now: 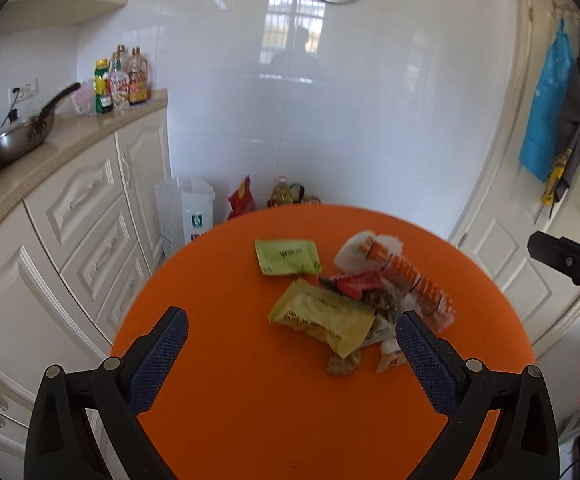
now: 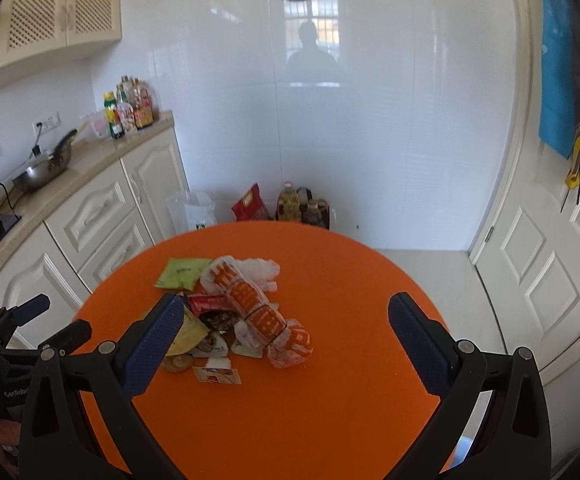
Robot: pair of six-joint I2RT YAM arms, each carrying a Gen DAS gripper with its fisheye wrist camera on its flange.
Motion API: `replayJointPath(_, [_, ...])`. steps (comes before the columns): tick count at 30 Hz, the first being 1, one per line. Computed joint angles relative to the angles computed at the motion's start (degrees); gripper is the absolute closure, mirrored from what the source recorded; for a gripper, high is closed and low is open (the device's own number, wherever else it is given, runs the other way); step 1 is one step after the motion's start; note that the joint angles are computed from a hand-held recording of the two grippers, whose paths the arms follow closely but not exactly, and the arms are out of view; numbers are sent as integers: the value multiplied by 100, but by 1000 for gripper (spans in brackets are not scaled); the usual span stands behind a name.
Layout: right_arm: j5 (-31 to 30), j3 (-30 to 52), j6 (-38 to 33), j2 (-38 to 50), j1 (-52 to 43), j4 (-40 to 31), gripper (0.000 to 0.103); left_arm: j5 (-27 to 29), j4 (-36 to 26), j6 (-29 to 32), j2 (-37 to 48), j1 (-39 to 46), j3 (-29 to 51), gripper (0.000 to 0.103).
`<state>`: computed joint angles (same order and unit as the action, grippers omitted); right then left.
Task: Collect trash
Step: 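Grasp the orange-striped plastic bag with the right tool while the left grasps the yellow wrapper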
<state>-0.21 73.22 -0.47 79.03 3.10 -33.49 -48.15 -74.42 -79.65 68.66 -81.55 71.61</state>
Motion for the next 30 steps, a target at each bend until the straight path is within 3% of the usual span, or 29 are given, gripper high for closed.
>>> replayJointPath(1, [-27, 53, -29, 210, -33, 16, 0, 281, 546, 684, -96, 453, -179, 1])
replayJointPath(3, [-44, 127, -78, 554, -54, 62, 0, 762, 1166, 1379, 96, 1128, -223, 1])
replayJointPath(4, [-71, 184, -99, 755, -69, 84, 0, 1736, 866, 1597, 321, 1608, 96, 1])
replayJointPath(5, [-118, 237, -107, 919, -87, 100, 0, 2090, 985, 1869, 495, 1926, 147, 1])
replayJointPath(9, [-196, 474, -119, 1516, -74, 165, 0, 3194, 2027, 2841, 1110, 3250, -134, 1])
replayJointPath(13, [-201, 812, -187, 2079, -18, 168, 0, 4020, 2610, 3345, 2002, 4096, -54, 2])
replayJointPath(15, [-248, 1033, -257, 2363, -9, 120, 0, 4044, 2969, 3674, 2349, 4240, 112, 3])
replayJointPath(18, [-318, 1482, -422, 2873, 22, -7, 0, 4093, 3038, 4068, 3017, 4440, 721, 13])
replayJointPath(20, [-378, 1766, -565, 3163, 55, -134, 1, 4137, 3436, 4369, 3278, 4603, 827, 35])
replayJointPath(21, [-399, 1966, -660, 3353, 74, -250, 7, 3449, 4673, 4500, 3269, 4562, 449, 39])
replayJointPath(22, [-425, 2153, -739, 3532, 94, -363, 12, 3487, 4992, 4649, 3295, 4641, 358, 49])
replayJointPath(25, [-660, 2562, -860, 3912, 110, -629, 35, 3894, 4906, 4924, 3774, 5028, 1016, 66])
replayJointPath(26, [-695, 2637, -916, 3981, 136, -702, 54, 3956, 4886, 5023, 3908, 5104, 1199, 76])
replayJointPath(27, [-703, 2643, -935, 3988, 159, -719, 61, 3982, 4882, 5123, 4072, 5163, 1417, 78])
replayJointPath(30, [-736, 2486, -933, 3876, 183, -676, 62, 3851, 5011, 5376, 4432, 5245, 1854, 85])
